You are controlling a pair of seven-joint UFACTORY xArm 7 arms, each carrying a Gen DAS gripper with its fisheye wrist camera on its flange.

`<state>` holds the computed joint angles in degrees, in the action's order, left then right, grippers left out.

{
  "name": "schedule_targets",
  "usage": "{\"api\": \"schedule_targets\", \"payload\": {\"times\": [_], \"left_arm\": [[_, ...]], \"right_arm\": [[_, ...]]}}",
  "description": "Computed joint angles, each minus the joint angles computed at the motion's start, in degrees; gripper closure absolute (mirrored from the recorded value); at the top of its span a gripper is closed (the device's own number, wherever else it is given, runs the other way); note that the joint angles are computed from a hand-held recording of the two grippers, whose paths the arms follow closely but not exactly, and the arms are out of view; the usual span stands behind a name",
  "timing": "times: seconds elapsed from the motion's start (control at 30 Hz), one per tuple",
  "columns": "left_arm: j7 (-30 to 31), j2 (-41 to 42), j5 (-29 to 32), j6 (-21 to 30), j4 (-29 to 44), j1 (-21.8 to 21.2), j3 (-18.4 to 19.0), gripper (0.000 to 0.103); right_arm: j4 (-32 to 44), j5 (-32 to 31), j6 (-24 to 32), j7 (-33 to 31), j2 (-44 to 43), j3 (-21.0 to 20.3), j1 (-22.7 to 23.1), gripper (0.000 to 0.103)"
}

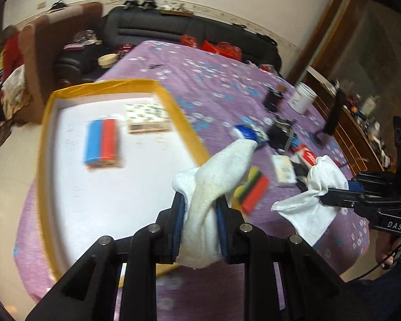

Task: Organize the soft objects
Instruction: 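Carry the cloth and sock over the box and lower them inside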

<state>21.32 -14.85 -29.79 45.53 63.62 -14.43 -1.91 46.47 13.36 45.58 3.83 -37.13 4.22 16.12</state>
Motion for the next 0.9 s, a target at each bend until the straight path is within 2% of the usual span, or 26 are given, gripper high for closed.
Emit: {"api": "schedule_targets", "payload": {"times": [0.2,0.37,0.7,0.9], "left_arm": [[0.38,1.95,1.98,1.0,1.54,3.38,2.2,0.081],[0.41,7.32,3.5,3.01,6.6,6.42,2.66,0.081],[-1.15,22.71,8.92,4.93,23.38,9.99,-0.42,0.081],[-6.96,32.87,15.77,7.6,35.39,10.18,-1.33,0.081]], "right_arm": [[7.11,1.51,-3.27,-0.07,11.04,1.56,1.96,0.084],[14.2,1.48,-4.09,1.52,21.21,2.74,2.0,0.084],[31.14,-5.76,-2.51,7.36,39.9,4.6,1.23,0.084],[40.65,-7.38,-1.34,10.22,49.11,4.08,1.77,0.084]]}}
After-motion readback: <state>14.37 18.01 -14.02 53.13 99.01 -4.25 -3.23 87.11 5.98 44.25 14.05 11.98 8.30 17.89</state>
